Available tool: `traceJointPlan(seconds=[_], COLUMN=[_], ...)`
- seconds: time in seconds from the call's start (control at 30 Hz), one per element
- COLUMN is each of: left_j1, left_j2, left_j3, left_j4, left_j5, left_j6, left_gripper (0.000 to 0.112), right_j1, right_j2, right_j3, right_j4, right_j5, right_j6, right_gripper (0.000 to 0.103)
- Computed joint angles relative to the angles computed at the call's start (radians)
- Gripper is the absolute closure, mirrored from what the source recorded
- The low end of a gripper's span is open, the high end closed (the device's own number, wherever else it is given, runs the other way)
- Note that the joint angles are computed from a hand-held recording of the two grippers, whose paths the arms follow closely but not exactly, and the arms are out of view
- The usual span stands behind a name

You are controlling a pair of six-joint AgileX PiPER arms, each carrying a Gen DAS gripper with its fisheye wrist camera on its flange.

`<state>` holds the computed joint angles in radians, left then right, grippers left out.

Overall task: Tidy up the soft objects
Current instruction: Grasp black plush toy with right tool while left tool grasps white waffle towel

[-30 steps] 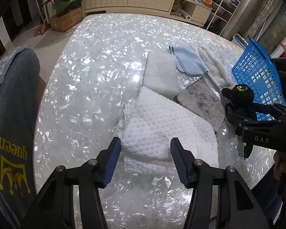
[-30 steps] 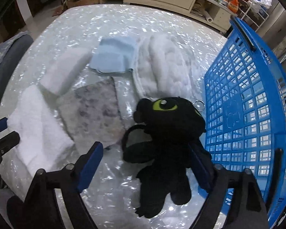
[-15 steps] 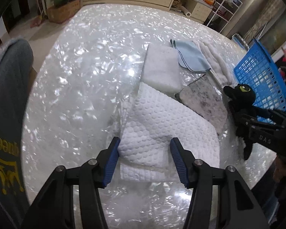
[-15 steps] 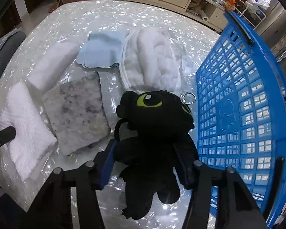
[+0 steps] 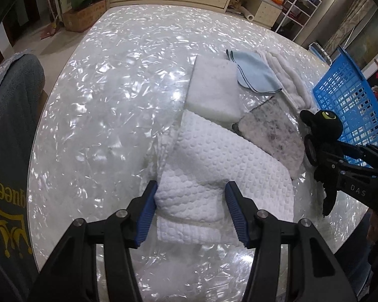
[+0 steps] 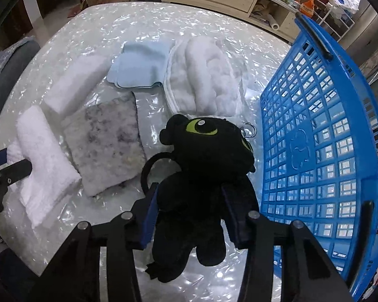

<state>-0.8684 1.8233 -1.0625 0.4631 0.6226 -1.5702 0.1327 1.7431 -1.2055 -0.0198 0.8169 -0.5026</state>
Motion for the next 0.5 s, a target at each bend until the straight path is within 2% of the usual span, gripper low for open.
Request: traceJointPlan(seconds=[0.03,0.17,0.2,0.5], left_j1=[0.001,-0.010,-0.014,-0.055], left_j2=[-0.001,-0.005,-0.006,-0.047], left_j3=[0.000,-0.002,-0.003,-0.001], left_j4=[-0.004,0.019,0.025,0.046], left_j5=[0.001,0.021,0.030,0.080], left_j6=[0.007,-0.002,-0.006,-0.027], left_gripper=[0.073,0.093,0.103,0.105], right_j1=[0.009,-0.004,-0.009,-0.045], right_j2=[-0.006,-0.037,-0.045,-0.123], right_j3=[0.014,0.042,0.050,0.056], right_j4=[-0.008,0.015,0.024,0.124], right_j5=[-0.011,-0.024,-0.030,0.023], right_j6=[0.013,0.004,-0.003,-0.097], right_gripper=[0.059,0.064,0.064,0.066])
